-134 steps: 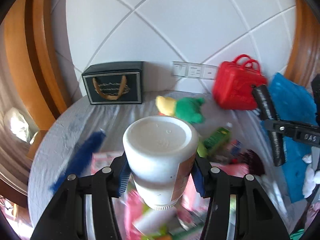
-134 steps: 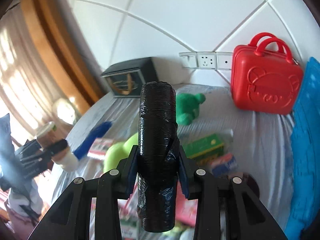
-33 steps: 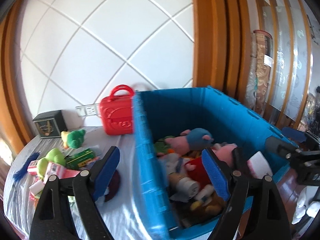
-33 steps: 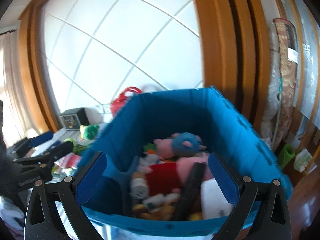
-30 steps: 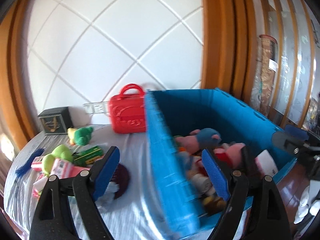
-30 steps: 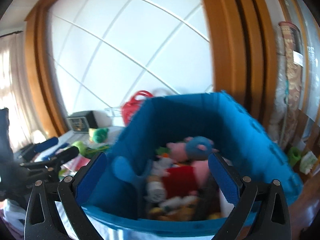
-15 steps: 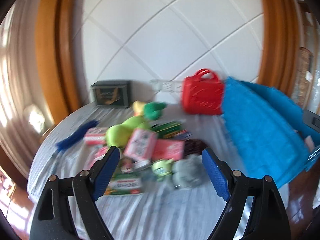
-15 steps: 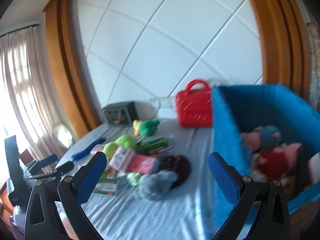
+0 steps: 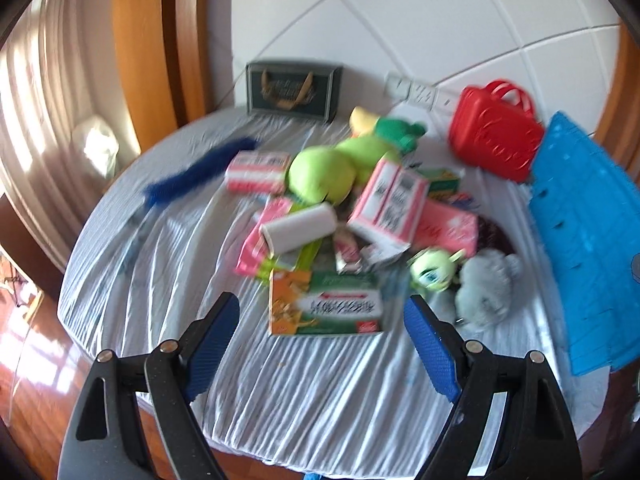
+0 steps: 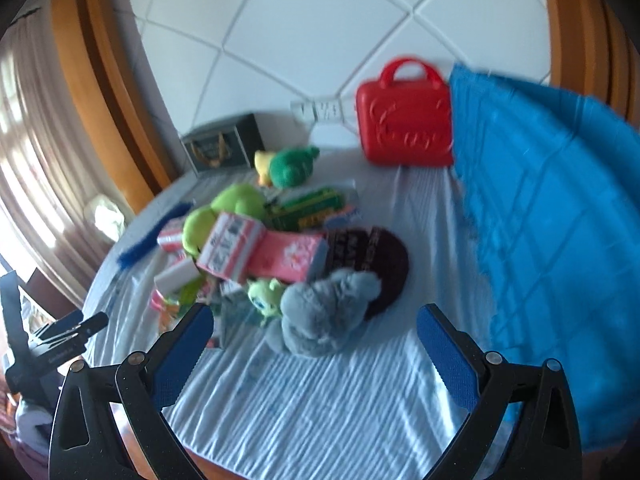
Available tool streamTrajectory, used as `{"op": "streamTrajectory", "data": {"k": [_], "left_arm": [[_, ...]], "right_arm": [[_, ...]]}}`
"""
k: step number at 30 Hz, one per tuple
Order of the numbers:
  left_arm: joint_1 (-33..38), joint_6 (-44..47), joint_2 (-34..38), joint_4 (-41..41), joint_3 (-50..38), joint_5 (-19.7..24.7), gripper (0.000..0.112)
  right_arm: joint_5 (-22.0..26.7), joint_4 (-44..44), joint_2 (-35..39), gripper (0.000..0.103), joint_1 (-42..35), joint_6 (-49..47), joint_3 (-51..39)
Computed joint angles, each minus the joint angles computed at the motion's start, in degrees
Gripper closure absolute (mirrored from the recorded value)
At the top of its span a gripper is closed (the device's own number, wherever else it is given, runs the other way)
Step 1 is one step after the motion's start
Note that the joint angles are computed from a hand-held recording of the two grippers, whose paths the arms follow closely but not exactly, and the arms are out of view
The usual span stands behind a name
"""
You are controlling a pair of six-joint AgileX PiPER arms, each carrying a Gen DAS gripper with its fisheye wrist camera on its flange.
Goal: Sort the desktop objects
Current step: 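Withdraw both open grippers from the bin back toward the pile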
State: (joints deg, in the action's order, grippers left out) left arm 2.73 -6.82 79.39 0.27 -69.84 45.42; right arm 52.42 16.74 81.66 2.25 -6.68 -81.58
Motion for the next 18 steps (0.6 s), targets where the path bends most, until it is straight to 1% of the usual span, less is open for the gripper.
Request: {"op": "streamTrajectory", "data": {"k": [3, 6, 12, 18], "left_arm": [[-0.05, -2.53, 3.52, 3.52, -0.14, -0.17, 0.028], [0.63, -3.26, 7.06, 3.9, -0.48, -0.61, 0.028], [0.04, -0.75, 14.52, 4.16, -3.78, -0.2, 0.028], [0.46, 4.02, 26.17, 4.32, -14.2, 0.74, 0.028]], "right_arm": [[0.26, 3.12, 4.68, 0.0, -0.85, -3.38, -1.11], [-0.27, 5.63, 10.05, 0.0, -0.48, -7.8, -2.57], [0.97, 4.14, 18.26, 0.0, 2.03, -6.32, -4.97], [-1.0, -0.13, 20.23, 0.0, 5.57, 0.08, -3.43]]}}
